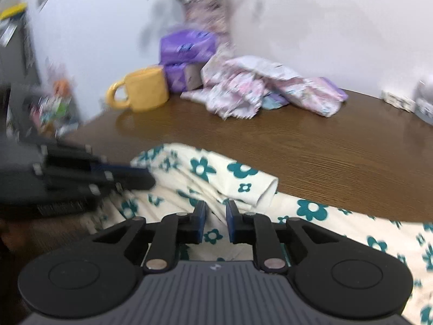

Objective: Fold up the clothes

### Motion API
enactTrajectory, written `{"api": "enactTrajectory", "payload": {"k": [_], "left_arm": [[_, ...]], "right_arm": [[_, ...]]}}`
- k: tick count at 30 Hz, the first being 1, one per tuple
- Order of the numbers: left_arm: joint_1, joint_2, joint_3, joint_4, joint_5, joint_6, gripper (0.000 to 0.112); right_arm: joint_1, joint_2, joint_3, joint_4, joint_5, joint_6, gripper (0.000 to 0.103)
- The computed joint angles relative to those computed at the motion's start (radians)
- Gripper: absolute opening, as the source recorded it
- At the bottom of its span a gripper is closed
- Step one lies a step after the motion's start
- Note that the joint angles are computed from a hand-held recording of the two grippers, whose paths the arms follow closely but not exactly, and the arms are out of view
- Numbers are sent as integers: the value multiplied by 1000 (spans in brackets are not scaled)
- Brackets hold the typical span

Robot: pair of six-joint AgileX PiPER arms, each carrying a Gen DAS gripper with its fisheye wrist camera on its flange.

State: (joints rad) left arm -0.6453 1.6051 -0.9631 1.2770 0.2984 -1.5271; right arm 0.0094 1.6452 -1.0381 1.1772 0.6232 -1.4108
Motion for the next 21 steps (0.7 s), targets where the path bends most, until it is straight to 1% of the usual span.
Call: {"api": "enactTrajectory", "payload": {"k": [2, 3, 4, 5, 6, 8, 9, 10, 11, 12, 13, 14, 16, 17, 19, 21], "left_arm": [[-4, -1, 0, 11, 7, -23, 4], [-6, -3, 2, 20, 11, -42, 5], [-6, -9, 4, 26, 11, -59, 5], [-4, -18, 8, 24, 6, -69, 6], [0, -32, 15, 25, -2, -81, 7], [2, -65, 35, 88, -9, -160, 9], [1, -73, 39, 114, -3, -187, 11], [4, -79, 39, 107, 0, -179, 13], [13, -76, 34, 60, -9, -131, 13], [28, -64, 23, -28, -25, -43, 13], [40, -49, 16, -75, -37, 6, 13], [44, -32, 13, -83, -41, 22, 13], [39, -22, 19, 1, -36, -47, 13], [34, -22, 20, 13, -30, -58, 12], [25, -19, 30, 89, -24, -131, 12], [13, -18, 34, 122, -8, -156, 12]], "right_arm": [[-7, -33, 25, 79, 24, 39, 17], [5, -49, 39, 105, 11, 43, 17], [32, -63, 56, 123, -31, 41, 17], [64, -69, 66, 112, -83, 56, 17], [94, -65, 64, 64, -125, 110, 17], [121, -43, 52, -28, -142, 223, 17], [132, -35, 56, -43, -153, 241, 17], [144, -36, 73, -25, -180, 219, 17], [153, -41, 90, 4, -204, 184, 16], [156, -46, 96, 4, -214, 189, 15], [153, -49, 96, -12, -214, 216, 15], [152, -54, 99, -23, -220, 235, 15], [157, -70, 118, -35, -252, 249, 14], [158, -77, 126, -43, -268, 260, 14], [157, -89, 139, -61, -291, 288, 14], [154, -104, 150, -77, -306, 318, 14]]}}
